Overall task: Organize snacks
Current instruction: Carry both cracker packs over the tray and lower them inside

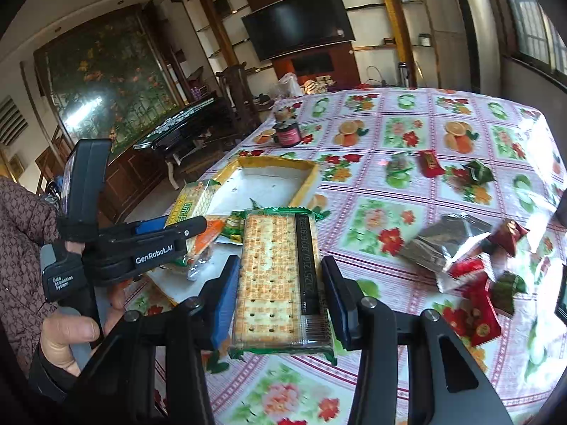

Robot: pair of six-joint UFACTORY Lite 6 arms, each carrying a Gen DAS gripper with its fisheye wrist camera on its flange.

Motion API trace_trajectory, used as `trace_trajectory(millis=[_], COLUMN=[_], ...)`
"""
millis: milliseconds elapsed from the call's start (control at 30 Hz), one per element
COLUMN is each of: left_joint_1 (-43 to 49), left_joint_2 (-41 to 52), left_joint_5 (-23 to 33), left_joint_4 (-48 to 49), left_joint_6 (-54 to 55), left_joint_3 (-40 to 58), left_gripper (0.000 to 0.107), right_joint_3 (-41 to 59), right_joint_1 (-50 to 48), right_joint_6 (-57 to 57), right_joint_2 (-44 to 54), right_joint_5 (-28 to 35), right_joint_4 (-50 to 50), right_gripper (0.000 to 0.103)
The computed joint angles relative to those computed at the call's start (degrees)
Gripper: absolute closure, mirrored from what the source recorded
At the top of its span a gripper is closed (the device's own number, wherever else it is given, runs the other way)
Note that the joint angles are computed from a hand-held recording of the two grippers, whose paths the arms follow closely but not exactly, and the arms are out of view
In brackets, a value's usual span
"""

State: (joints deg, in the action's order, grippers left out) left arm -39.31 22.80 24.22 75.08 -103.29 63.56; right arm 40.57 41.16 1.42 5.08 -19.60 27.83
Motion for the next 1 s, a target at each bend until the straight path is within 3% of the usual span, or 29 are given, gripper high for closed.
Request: trace_trajectory(millis=[333, 533, 1000], left_joint_1=[4.15, 6.16, 9.99], left_joint_2=[-2.35, -2.40, -0.08], left_joint_5=[-2.85, -4.21, -7.03], left_joint_4=[4.59, 6.23, 9.52], left_joint_6=[-3.89, -5.00, -7.22], left_joint_3=[-4.66, -5.89, -5.45], left_gripper=[0.058, 0.058, 0.058], right_joint_3=[10.14, 17.71, 30.04], right_joint_1=[1.54, -0.78, -1.76], right_joint_6=[-1.14, 11.49, 21.82], right_joint_2=[8.98, 16.05, 26.47], right_joint_5=[2.00, 4.67, 7.43], right_joint_4=[0.04, -13.63, -24.68], right_gripper=[0.058, 0.058, 0.058])
